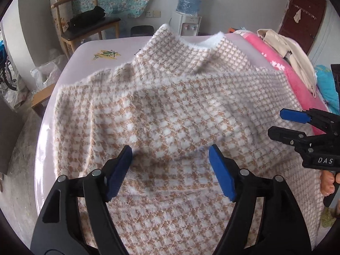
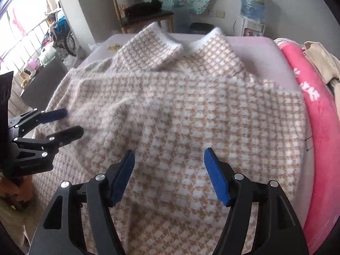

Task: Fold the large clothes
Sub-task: 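Open both tools and release the coat near the collar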

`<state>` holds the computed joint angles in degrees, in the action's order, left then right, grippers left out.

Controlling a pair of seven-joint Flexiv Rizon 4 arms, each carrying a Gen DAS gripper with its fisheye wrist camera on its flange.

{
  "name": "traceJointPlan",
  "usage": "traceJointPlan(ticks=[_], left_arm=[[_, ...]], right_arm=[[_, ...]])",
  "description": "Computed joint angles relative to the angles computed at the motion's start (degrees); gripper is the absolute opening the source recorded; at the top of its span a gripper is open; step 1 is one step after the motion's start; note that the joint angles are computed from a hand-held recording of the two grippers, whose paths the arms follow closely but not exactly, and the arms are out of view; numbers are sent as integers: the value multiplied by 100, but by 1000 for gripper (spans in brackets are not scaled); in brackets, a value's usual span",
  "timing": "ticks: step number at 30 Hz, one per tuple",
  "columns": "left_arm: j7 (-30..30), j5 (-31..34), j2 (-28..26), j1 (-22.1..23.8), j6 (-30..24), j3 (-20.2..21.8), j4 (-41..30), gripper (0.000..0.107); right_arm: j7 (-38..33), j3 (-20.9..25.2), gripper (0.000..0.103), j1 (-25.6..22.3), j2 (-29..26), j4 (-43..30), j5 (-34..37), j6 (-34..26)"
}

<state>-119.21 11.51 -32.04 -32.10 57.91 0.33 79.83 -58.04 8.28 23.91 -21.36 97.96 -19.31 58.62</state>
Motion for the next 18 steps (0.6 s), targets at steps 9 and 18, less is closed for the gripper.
traceJointPlan(ticks=[9, 18], left_arm=[[-531, 11, 208, 25, -410, 86, 142, 77], [-812, 747, 1337, -294, -467, -139, 965, 84]], right_arm=[[967, -99, 69, -293, 477, 606, 145, -89], [805, 413, 84, -260, 1851, 1670, 59, 21]])
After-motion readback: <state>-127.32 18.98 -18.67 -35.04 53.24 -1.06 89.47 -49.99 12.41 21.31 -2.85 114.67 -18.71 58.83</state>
